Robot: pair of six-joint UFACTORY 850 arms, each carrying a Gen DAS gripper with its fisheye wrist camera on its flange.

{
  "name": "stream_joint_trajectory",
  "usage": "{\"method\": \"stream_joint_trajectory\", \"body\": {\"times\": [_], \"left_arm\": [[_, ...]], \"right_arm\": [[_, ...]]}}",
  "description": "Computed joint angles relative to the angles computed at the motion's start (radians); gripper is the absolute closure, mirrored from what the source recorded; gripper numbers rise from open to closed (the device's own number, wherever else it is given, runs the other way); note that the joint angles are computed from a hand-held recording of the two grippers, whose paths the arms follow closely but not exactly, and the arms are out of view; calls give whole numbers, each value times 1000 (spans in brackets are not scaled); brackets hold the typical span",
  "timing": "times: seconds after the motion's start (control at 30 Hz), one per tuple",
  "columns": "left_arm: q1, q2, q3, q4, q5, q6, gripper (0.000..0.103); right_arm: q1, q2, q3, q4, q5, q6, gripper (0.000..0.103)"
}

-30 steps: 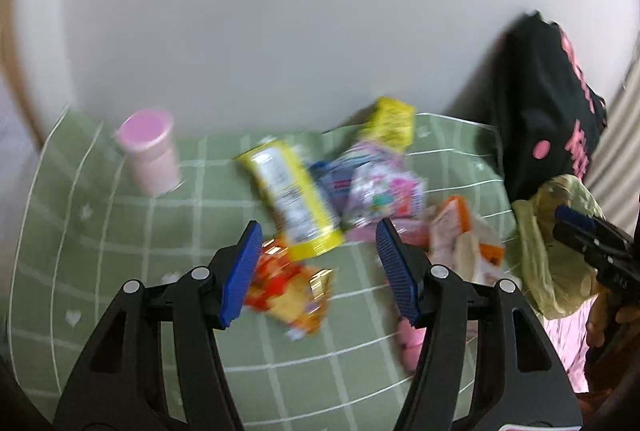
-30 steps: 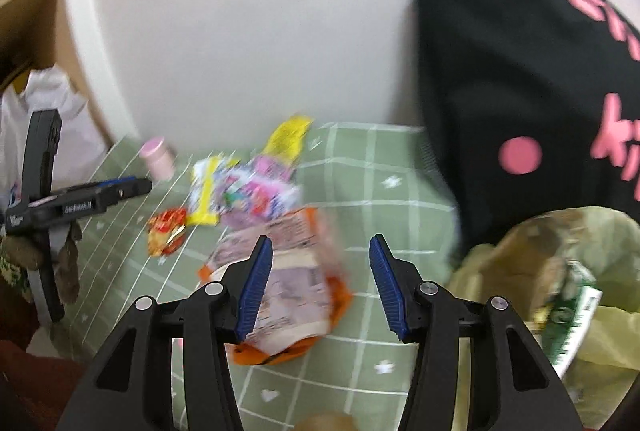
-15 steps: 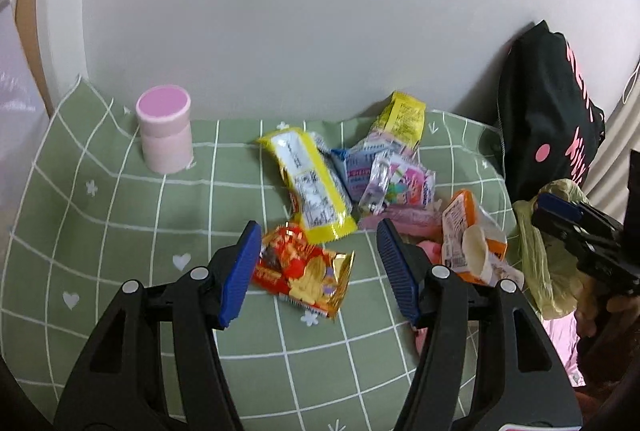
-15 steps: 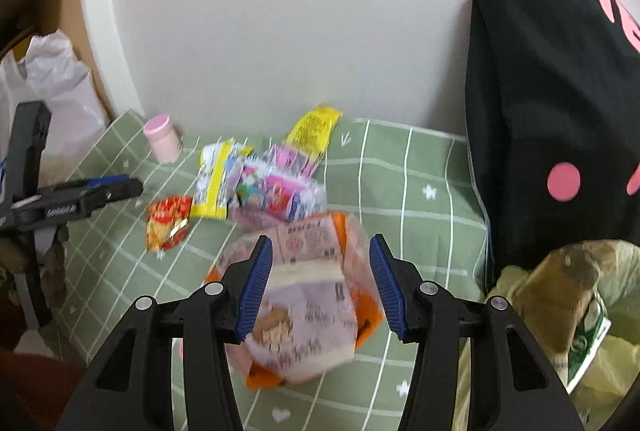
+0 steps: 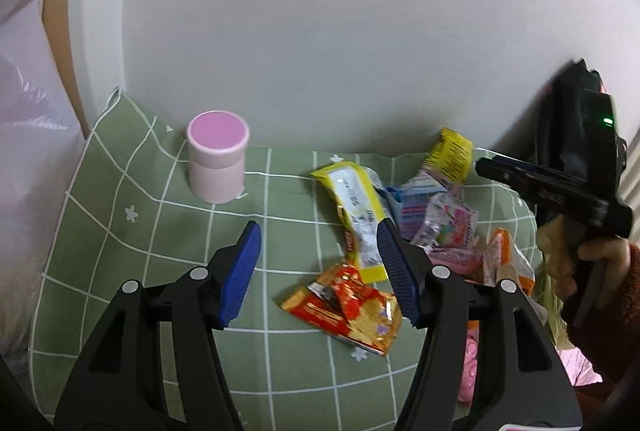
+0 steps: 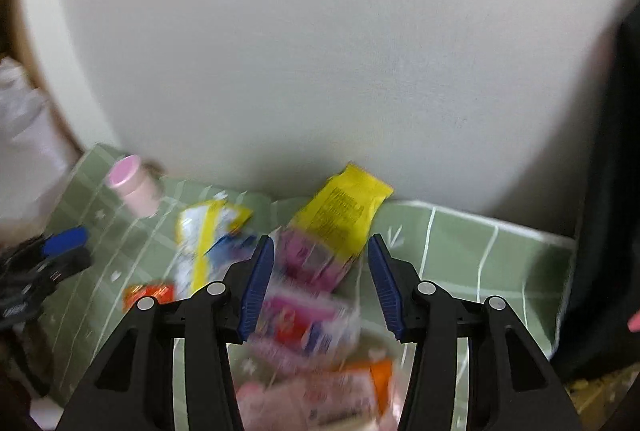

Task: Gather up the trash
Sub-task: 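Move both tools back toward the remaining wrappers on the table, then grasp a blue-white wrapper with the left tool while the right tool grasps a yellow wrapper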

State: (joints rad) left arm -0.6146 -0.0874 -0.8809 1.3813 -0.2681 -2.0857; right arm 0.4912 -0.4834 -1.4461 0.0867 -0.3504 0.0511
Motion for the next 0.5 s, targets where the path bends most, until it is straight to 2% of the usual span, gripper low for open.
{"method": "stream_joint_trajectory", "body": {"times": [0.07,0.2,0.27,0.37,0.5], "left_arm": [[18,-5,4,11,20,-26,46],[45,-28,-9,-15,53,1,46],[56,-44,-22,-34,70,28,46],[70,-72,-47,-89,94,90,46],[77,-112,-84,-168,132,194,46]], "right_arm": [[-13,-57,-60,25,-39,28,63],[-33,-109,-115,162,-64,-60,67],[-43,-117,-129,304,-80,-218,82],[-52,-91,-108,408,-80,-339,91],[-66,8,-22,494,-28,-447,94]]}}
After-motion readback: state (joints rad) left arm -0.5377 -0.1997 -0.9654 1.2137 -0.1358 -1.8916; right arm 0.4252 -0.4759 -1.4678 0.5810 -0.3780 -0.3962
